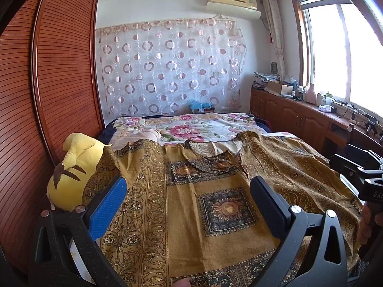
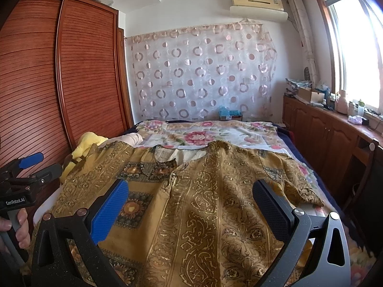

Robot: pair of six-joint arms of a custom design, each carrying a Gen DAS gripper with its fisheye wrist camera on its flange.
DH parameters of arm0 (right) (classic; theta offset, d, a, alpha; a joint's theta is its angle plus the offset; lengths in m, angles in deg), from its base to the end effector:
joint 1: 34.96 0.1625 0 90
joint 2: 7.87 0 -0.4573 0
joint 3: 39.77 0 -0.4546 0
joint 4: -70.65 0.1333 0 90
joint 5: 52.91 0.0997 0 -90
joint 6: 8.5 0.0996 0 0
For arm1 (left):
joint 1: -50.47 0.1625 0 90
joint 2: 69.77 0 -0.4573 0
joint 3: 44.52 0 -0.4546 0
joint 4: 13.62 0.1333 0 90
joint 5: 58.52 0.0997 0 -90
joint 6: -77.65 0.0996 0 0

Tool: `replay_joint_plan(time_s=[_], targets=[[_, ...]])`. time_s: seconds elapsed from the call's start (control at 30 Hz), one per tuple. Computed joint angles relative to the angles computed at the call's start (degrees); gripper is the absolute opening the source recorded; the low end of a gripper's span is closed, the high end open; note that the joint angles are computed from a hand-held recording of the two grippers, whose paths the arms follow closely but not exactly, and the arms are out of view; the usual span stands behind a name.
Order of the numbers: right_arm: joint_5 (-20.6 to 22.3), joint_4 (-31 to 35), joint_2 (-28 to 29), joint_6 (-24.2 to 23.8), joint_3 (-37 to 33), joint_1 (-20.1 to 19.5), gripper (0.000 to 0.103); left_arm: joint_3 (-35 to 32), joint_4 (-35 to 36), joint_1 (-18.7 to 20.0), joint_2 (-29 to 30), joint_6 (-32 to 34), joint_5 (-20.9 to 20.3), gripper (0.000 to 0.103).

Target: Fold small clothes

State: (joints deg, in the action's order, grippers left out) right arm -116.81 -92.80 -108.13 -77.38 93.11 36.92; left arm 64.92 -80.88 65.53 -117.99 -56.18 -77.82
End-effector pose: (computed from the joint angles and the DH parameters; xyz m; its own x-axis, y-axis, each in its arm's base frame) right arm 0.0329 -0.4689 0.3649 -0.5593 -0.6687 0.4900 -0.7948 0.2646 -0.5461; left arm -0.4250 -0.3498 0.0025 -0.6415 -0.4096 -0.6486 0.5215 0.3872 -0.7603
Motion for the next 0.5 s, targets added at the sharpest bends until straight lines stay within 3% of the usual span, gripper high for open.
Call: replay_joint_plan(time_s=[0.23, 0.5], targets=[[-2.0, 2.0, 0.8, -0.7, -0.9, 0.7, 0.103, 6.5, -13.4, 1.3, -4.7, 11.0, -0.7, 0.103], [-5.0, 4.5, 2.0, -2.2, -2.0, 2.6, 0.103, 11.9, -16.3, 2.7, -9.2, 11.0, -3.1, 0.103]])
